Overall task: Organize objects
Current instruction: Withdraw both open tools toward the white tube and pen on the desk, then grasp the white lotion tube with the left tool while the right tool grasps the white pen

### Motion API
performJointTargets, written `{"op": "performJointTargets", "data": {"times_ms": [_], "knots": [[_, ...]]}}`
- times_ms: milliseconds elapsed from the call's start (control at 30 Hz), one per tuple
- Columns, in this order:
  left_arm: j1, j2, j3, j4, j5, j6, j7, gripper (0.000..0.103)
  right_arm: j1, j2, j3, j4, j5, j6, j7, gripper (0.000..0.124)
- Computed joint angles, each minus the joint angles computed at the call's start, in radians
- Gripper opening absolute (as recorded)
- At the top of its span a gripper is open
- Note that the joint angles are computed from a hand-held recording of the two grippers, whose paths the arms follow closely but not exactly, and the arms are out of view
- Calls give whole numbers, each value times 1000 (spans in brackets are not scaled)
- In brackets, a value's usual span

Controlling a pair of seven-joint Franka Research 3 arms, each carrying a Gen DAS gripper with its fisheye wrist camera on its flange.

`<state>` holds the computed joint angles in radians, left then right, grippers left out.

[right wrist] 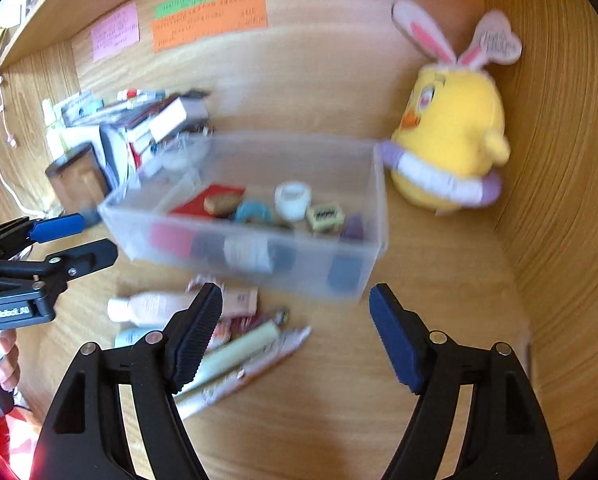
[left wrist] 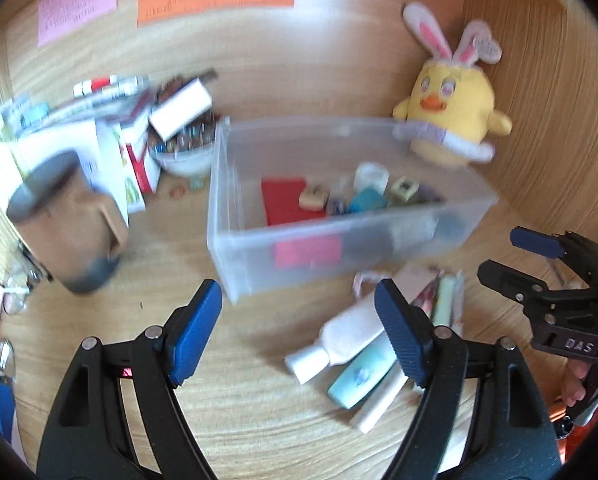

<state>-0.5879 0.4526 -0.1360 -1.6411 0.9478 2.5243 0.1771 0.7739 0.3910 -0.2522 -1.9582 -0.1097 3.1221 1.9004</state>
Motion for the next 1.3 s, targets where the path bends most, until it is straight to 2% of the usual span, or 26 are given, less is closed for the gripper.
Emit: {"op": "performJointTargets", "data": {"times_ms": [100, 200, 300, 367, 433, 467, 567, 633, 700, 833, 900, 1033, 1100, 1167, 1233, 1300], "knots": [[27, 33, -26, 10, -90, -4, 72, 79, -48, 18, 65, 8, 20, -63, -27, 73], [37, 61, -35, 24, -161, 4, 129, 79, -128, 30, 161, 18, 66, -108, -70, 73], [35, 77, -29, 34, -195, 22, 165, 78, -108, 28, 143, 16, 35, -113, -44, 73], [39, 83, -32, 35, -226, 35, 193, 70, -83, 30, 120, 21, 1, -126, -22, 73], [45, 76, -31, 14, -249, 68, 201, 63, -90, 30, 129, 22, -11, -135, -20, 72], [39, 71, -23, 7, -247, 74, 195, 60, -111, 27, 153, 21, -4, -152, -38, 72], [24, 46, -5, -27, -231, 80, 163, 47, -90, 21, 124, 8, -43, -142, -6, 63], [21, 24, 0, -59, -215, 90, 136, 40, -104, 8, 134, -13, -51, -130, -10, 56], [17, 2, 5, -92, -194, 96, 103, 35, -127, -3, 154, -30, -42, -117, -27, 54], [21, -36, -1, -145, -162, 100, 52, 29, -120, -15, 131, -55, -55, -94, -17, 49], [27, -59, -11, -179, -153, 109, 30, 29, -139, -20, 145, -65, -41, -83, -32, 46], [41, -85, -34, -204, -155, 97, 36, 29, -126, -22, 124, -71, -40, -70, -26, 41], [53, -90, -41, -201, -161, 104, 45, 31, -141, -22, 141, -73, -24, -58, -41, 38], [59, -79, -41, -178, -157, 116, 55, 41, -153, -16, 160, -67, -3, -52, -63, 34], [53, -56, -30, -138, -134, 119, 64, 65, -127, -14, 138, -71, -2, -38, -60, 31], [52, -20, -31, -84, -142, 94, 107, 66, -122, -16, 137, -78, 10, -28, -67, 28]]}}
